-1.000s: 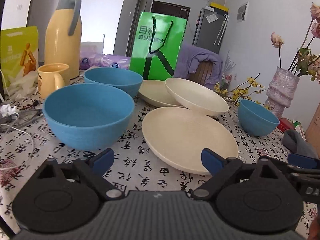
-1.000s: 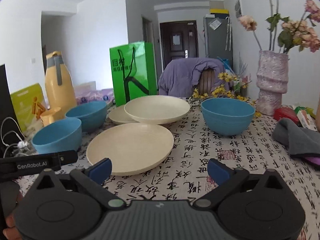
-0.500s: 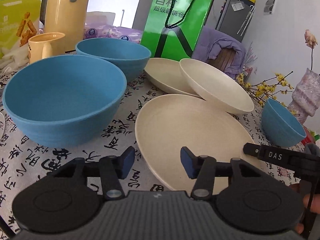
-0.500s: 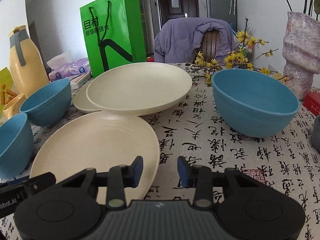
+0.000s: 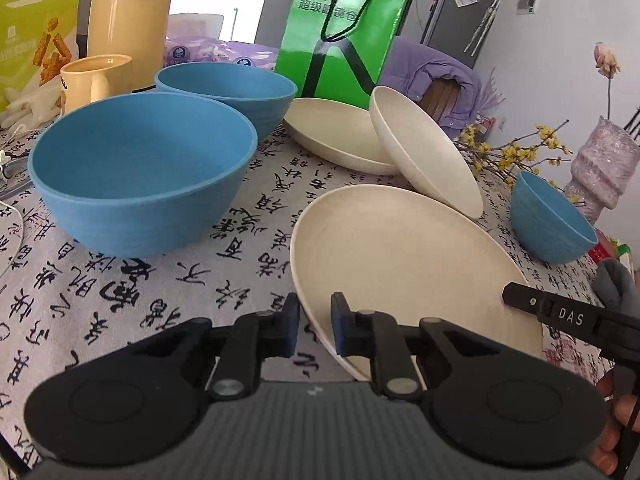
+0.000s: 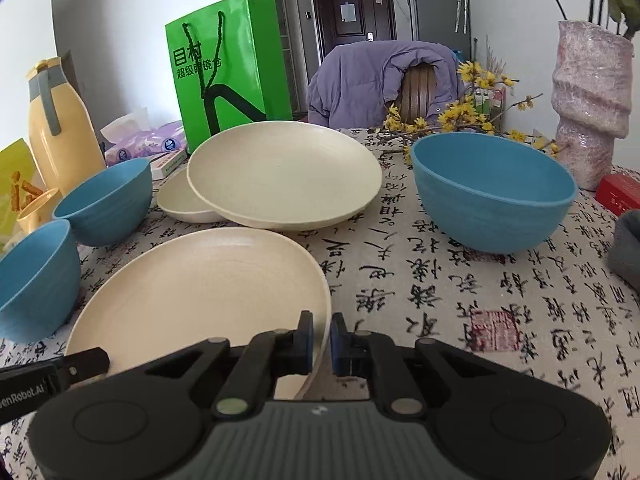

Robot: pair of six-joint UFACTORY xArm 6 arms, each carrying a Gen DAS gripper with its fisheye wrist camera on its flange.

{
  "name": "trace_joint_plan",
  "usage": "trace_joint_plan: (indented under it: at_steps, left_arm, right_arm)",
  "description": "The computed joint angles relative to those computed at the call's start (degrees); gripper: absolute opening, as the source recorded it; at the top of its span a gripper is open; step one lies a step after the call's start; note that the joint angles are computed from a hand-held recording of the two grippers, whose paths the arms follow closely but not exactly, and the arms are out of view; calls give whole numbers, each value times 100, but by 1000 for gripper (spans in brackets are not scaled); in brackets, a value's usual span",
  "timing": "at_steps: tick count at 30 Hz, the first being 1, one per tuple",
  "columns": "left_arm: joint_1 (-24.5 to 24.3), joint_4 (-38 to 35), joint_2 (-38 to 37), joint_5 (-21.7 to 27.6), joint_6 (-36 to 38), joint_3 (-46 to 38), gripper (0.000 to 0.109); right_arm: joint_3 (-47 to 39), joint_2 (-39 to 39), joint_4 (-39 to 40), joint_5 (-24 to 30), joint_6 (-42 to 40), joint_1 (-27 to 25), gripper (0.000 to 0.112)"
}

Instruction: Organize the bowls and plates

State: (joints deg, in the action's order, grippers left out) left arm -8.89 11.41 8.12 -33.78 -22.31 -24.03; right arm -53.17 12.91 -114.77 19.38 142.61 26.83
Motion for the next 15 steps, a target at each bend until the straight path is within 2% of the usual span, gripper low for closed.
trace_joint_plan:
  at_steps: [2, 6, 9, 13, 15]
  left_arm:
    - [32, 192, -238, -171, 16, 325, 16]
    - [103, 547, -873, -493, 150, 1094, 16]
    - [144, 788, -1372, -770, 203, 1674, 16]
    - [332, 1473, -2021, -855, -130, 2275, 16]
    - [285, 1589, -2245, -1012, -127, 2563, 16]
  right_arm:
    - [464, -367, -180, 102, 470, 102, 8]
    - [1462, -1201, -14, 531, 863, 505, 8]
    - [2254, -1932, 631, 1144, 715, 1089, 8]
    - [3109, -2804, 1538, 1825, 646, 1884, 8]
    - [3440, -3171, 2020, 2163, 526, 2286, 8]
